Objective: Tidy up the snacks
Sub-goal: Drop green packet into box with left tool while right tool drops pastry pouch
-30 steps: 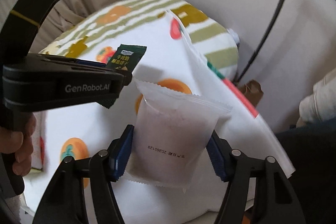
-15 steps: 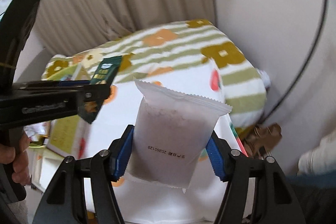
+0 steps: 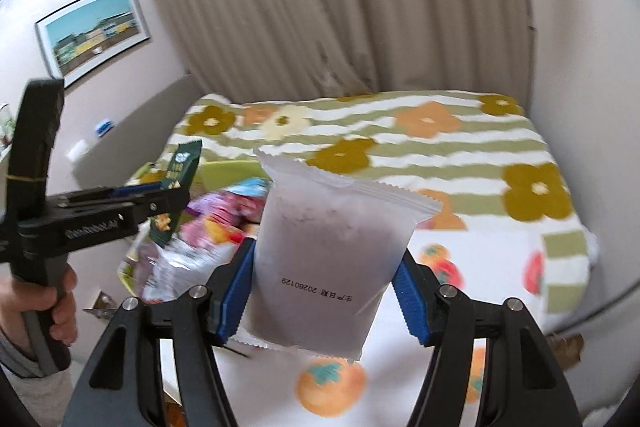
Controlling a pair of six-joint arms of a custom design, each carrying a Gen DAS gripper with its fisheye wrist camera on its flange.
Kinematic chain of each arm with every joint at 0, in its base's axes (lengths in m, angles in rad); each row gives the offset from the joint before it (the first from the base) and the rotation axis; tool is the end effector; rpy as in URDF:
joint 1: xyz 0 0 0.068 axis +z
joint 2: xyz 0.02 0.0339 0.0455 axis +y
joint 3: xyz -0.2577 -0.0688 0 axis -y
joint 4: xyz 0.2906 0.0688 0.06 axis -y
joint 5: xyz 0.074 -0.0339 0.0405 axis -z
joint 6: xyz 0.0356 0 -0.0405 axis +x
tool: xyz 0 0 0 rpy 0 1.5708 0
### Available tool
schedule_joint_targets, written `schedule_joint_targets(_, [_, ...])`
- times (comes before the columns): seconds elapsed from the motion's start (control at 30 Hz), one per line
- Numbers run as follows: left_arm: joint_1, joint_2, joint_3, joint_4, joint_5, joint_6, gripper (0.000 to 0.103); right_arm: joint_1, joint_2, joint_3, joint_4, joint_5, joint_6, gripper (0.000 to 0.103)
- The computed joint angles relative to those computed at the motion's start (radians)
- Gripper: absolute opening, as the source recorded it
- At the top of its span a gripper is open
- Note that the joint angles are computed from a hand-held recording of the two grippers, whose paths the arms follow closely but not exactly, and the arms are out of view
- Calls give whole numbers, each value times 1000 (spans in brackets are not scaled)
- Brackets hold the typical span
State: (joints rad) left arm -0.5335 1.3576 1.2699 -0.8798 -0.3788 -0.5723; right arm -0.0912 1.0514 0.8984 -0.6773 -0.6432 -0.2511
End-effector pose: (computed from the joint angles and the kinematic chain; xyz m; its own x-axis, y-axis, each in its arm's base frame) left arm 0.2831 -0.1519 0.3115 -0.7541 -0.1390 -0.6419 -0.1386 0.9890 -0.0513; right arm 0.2585 -0.0022 0.2766 -0.6300 -0.1420 -0.7635 -0.5024 0.8243 0.2612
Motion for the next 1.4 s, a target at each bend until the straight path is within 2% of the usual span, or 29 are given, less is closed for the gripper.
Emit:
schedule_joint_targets(0.2, [239,18,-36,53,117,125,40,232,145,95,102,93,108,60])
schedule_joint_targets(0.3, [346,85,-23,84,184,208,40,333,236,153,155,170,172,60])
schedule_joint_targets(0.47, [434,203,16,118,259,306,41,415,364,222,201,225,243,60])
schedule_joint_targets(0.5, [446,225,24,125,266,328,45,427,392,239,206,236,254,60])
schedule_joint_targets(0.6, [471,264,29,147,268,362,102,444,453,286,202,262,273,60])
schedule_joint_targets(0.9, [538,183,-95,180,333,410,103,475,546,386,151,314,276,60])
schedule_joint_targets(1.1, [561,154,-128,197,363,422,103,513,632,484,75,373,240,62])
schedule_joint_targets(1.17, [571,163,-129,193,373,421,103,514,660,502,77,353,235,62])
schedule_joint_targets(1.23, [581,162,-139,198,389,422,103,515,690,525,72,360,247,77])
schedule_joint_targets(1.27, [584,158,-147,203,395,426,103,518,695,527,73,384,251,92])
schedule_joint_targets(1.4, [587,155,-164,215,390,446,103,517,662,463,110,434,282,98])
